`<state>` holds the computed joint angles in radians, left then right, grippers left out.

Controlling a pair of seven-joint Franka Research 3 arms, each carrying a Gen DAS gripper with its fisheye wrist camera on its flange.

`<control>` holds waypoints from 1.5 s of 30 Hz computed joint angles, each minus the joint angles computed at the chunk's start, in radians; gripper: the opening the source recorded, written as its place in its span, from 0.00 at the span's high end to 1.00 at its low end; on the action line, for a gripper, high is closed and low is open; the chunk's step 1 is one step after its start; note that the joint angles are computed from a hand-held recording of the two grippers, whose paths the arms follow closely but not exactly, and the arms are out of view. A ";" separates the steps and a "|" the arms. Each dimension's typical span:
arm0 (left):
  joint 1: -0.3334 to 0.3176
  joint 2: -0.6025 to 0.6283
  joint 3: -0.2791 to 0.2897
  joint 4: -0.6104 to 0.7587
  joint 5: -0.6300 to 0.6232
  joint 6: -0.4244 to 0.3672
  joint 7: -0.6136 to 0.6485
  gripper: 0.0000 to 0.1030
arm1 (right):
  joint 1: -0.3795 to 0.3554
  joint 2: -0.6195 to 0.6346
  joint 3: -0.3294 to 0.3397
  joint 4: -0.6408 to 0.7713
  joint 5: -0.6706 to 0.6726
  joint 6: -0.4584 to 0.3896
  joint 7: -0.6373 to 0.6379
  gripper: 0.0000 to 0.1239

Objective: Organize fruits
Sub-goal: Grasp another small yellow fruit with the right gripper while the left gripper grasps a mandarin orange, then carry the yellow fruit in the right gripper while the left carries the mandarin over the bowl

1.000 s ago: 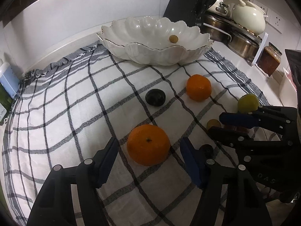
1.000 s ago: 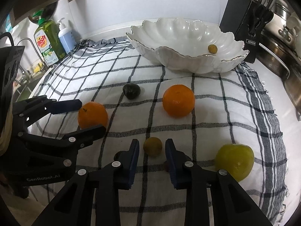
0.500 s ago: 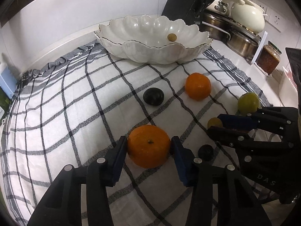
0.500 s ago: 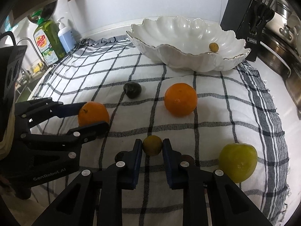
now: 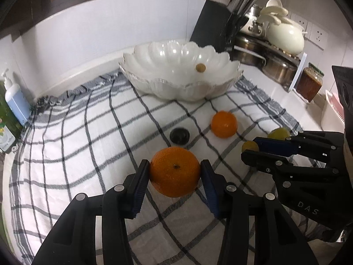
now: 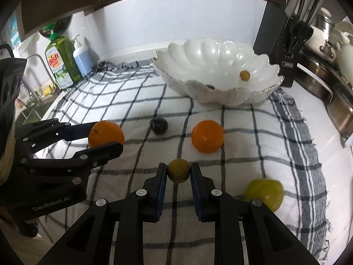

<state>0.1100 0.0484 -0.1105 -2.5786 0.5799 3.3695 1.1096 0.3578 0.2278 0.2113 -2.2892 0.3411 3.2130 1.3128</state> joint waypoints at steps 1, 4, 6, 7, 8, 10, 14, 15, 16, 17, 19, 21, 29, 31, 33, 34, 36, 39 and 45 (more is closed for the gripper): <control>-0.021 -0.008 0.012 -0.008 -0.046 0.006 0.039 0.55 | -0.003 -0.006 0.005 -0.003 0.003 0.009 -0.001 0.81; -0.070 -0.033 0.028 -0.033 -0.215 0.036 0.183 0.55 | -0.014 -0.019 0.018 -0.012 0.007 0.037 -0.005 0.81; -0.081 -0.046 0.021 -0.043 -0.291 0.054 0.245 0.55 | -0.023 -0.031 0.028 -0.018 0.005 0.054 -0.004 0.81; -0.083 -0.052 0.018 -0.046 -0.314 0.062 0.263 0.55 | -0.032 -0.037 0.036 -0.022 0.002 0.065 -0.003 0.81; -0.086 -0.058 0.012 -0.049 -0.352 0.070 0.294 0.55 | -0.033 -0.041 0.036 -0.023 -0.003 0.075 0.000 0.81; -0.089 -0.064 0.003 -0.050 -0.398 0.083 0.330 0.55 | -0.025 -0.048 0.024 -0.023 -0.013 0.093 0.009 0.81; -0.092 -0.074 -0.008 -0.046 -0.462 0.112 0.377 0.55 | 0.013 -0.059 -0.021 -0.021 -0.029 0.133 0.027 0.81; -0.093 -0.073 -0.010 -0.042 -0.478 0.118 0.386 0.55 | 0.022 -0.060 -0.032 -0.018 -0.031 0.142 0.031 0.81; -0.094 -0.073 -0.009 -0.039 -0.479 0.124 0.385 0.55 | 0.028 -0.060 -0.039 -0.016 -0.032 0.154 0.035 0.81; -0.094 -0.074 -0.007 -0.035 -0.476 0.130 0.380 0.55 | 0.022 -0.060 -0.036 -0.013 -0.040 0.163 0.044 0.81; -0.094 -0.076 -0.007 -0.028 -0.488 0.144 0.384 0.55 | 0.017 -0.059 -0.036 -0.007 -0.049 0.186 0.063 0.81; -0.095 -0.075 -0.009 -0.018 -0.507 0.159 0.397 0.55 | 0.030 -0.058 -0.050 0.000 -0.045 0.205 0.070 0.81; -0.107 -0.051 -0.010 0.026 -0.553 0.206 0.428 0.55 | 0.035 -0.033 -0.063 0.049 -0.046 0.251 0.081 0.81; -0.113 -0.038 -0.007 0.048 -0.566 0.213 0.439 0.55 | 0.032 -0.021 -0.066 0.071 -0.052 0.250 0.085 0.81; -0.118 -0.029 -0.002 0.066 -0.572 0.215 0.442 0.55 | 0.016 -0.009 -0.058 0.089 -0.070 0.255 0.099 0.81; -0.118 -0.023 0.001 0.077 -0.564 0.215 0.434 0.55 | 0.026 -0.002 -0.070 0.104 -0.061 0.254 0.091 0.81; -0.114 -0.010 0.007 0.100 -0.527 0.216 0.402 0.55 | 0.033 0.009 -0.080 0.123 -0.053 0.258 0.084 0.81; -0.123 0.010 0.013 0.133 -0.532 0.212 0.407 0.55 | 0.015 0.028 -0.071 0.158 -0.061 0.254 0.095 0.81; -0.146 0.060 0.031 0.212 -0.547 0.195 0.426 0.55 | 0.073 0.082 -0.142 0.257 -0.017 0.213 0.056 0.81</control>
<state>-0.0364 0.1084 -0.0800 -2.3670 0.0330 3.5648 1.5359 0.4305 0.3102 0.0696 -2.0319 0.3239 3.4261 1.3686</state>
